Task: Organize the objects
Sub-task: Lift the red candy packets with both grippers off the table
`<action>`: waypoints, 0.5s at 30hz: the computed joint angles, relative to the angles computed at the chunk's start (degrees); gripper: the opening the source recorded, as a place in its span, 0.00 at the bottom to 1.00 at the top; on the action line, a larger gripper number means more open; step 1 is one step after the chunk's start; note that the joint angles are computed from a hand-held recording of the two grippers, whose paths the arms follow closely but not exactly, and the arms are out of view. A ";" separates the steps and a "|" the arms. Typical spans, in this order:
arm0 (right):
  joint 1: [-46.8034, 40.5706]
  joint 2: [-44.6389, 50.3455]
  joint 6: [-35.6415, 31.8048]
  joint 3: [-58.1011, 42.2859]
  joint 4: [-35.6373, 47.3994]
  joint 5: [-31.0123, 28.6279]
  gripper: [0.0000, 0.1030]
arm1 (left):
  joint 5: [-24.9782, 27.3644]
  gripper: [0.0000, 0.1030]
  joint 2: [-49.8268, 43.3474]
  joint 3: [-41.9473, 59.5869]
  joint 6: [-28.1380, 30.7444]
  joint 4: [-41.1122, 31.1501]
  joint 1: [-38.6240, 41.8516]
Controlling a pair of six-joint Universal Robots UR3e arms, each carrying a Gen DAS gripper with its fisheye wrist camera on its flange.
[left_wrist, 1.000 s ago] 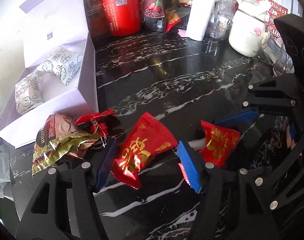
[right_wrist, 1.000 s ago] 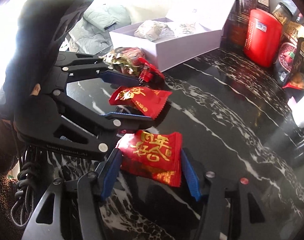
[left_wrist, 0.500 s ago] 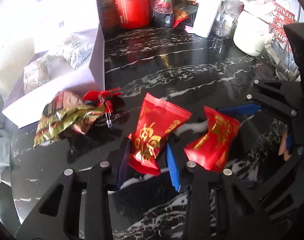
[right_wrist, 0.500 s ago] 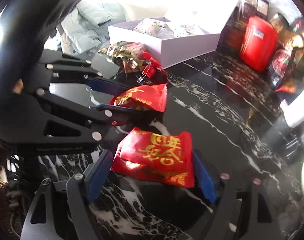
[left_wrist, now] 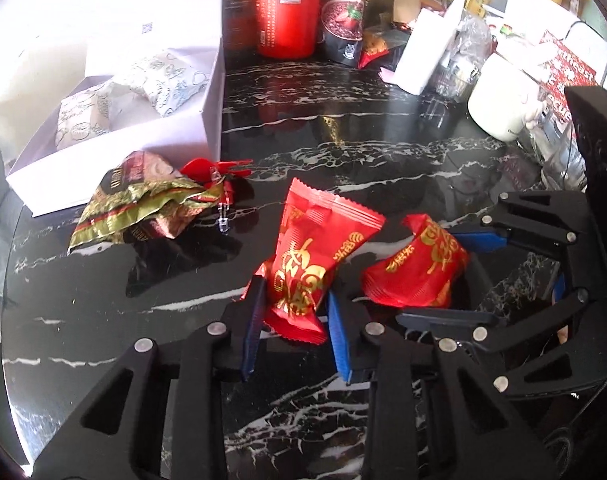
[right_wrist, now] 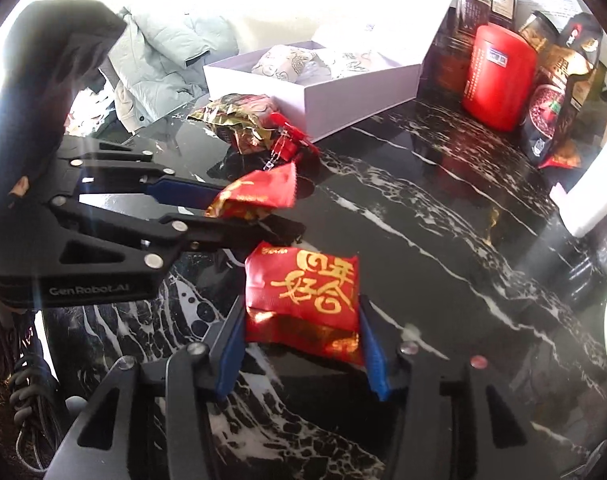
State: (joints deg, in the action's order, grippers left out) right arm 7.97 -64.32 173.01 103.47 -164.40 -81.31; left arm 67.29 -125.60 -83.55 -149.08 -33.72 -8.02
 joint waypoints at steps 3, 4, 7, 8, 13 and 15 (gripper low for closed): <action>-0.49 -0.66 0.67 0.74 0.02 1.21 0.50 | -0.41 0.26 0.82 -1.04 -1.07 0.06 0.57; -0.78 -0.90 0.80 1.12 -0.23 1.68 0.50 | -0.89 0.26 1.23 -1.43 -1.31 -0.14 0.94; -1.15 -1.85 0.73 1.76 -0.15 2.50 0.50 | -2.04 0.26 2.70 -3.35 -1.63 0.43 2.03; -1.07 -1.94 0.61 1.63 -0.16 2.48 0.50 | -2.04 0.26 3.31 -4.08 -1.62 0.88 2.25; -0.60 -2.70 -0.38 -0.08 1.78 3.30 0.50 | -2.95 0.26 6.75 -7.42 -0.95 1.89 3.74; -0.20 -2.93 -0.65 -0.99 2.57 3.25 0.50 | -3.32 0.26 8.15 -8.73 -0.86 2.25 4.55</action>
